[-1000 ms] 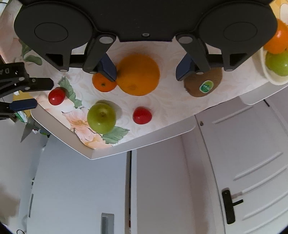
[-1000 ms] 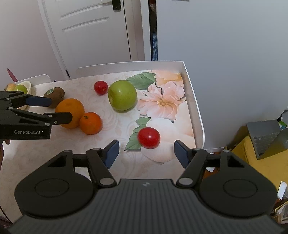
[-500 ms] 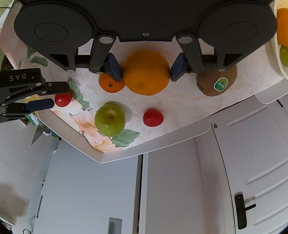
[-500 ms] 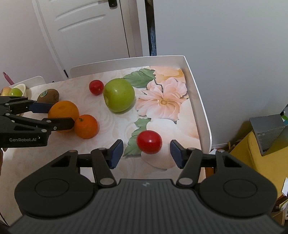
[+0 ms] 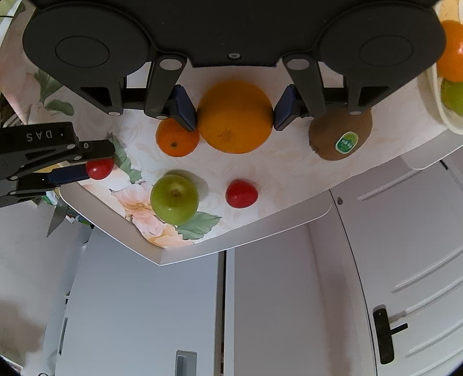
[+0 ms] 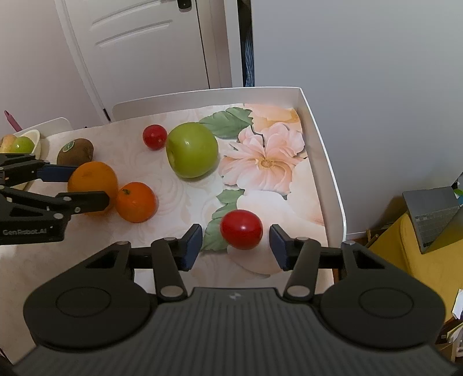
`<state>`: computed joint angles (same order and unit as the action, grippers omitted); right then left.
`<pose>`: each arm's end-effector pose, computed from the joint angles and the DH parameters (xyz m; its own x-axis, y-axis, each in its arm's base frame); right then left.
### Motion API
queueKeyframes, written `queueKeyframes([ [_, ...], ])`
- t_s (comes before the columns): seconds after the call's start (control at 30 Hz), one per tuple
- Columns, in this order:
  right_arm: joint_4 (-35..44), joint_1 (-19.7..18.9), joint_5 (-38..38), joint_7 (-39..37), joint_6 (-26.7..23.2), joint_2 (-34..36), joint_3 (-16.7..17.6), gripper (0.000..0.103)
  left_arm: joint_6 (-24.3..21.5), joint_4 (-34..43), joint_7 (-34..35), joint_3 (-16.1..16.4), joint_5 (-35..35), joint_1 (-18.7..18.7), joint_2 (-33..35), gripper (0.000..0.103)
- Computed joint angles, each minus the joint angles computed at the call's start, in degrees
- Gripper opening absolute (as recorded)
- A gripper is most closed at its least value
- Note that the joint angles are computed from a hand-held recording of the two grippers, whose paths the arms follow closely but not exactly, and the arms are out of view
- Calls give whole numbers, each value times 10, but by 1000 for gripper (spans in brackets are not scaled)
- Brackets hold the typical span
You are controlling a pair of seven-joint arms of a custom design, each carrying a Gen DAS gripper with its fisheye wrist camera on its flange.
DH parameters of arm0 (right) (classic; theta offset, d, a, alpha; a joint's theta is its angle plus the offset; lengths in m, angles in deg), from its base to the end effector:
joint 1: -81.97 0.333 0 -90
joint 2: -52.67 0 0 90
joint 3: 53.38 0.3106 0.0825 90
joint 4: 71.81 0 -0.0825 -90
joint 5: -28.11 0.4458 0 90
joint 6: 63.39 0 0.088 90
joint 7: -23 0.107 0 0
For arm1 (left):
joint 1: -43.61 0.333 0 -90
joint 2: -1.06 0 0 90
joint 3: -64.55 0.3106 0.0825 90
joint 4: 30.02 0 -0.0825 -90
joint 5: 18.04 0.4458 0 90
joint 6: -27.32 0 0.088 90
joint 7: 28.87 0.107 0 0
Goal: Organize fruits
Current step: 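Grasp the large orange with the left tool while the right tool grasps a cherry tomato, then carry the orange and tomato to the duck bowl and release them inside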
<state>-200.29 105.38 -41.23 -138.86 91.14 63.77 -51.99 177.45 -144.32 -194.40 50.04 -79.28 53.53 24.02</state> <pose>0.5213 0.2755 0.2415 -0.3610 -0.9294 -0.0773 -0.7191 0.3302 -0.6114 0.6617 -0.0302 0.2287 -0.8203 -0.5717 -0.0171 -0.4186 0.6204 -0.6632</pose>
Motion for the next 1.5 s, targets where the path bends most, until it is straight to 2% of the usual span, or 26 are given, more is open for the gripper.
queueKeyframes([
  [0.27, 6, 3, -5, -6, -7, 9, -3, 48, 22, -11, 5, 0, -15, 3, -7, 63],
  [0.57, 5, 3, -18, -11, -9, -5, 1, 48, 26, -33, 39, 3, -87, 12, -36, 62],
  [0.9, 26, 3, -30, -43, -3, -18, 12, 47, 14, -67, 51, 38, -163, 5, -91, 62],
  [1.2, 80, 19, -15, -98, 12, 0, 17, 47, 10, -89, 51, 75, -214, 5, -134, 62],
  [1.5, 177, 54, 19, -161, 28, 61, 10, 47, 18, -65, 27, 102, -205, 24, -130, 62],
])
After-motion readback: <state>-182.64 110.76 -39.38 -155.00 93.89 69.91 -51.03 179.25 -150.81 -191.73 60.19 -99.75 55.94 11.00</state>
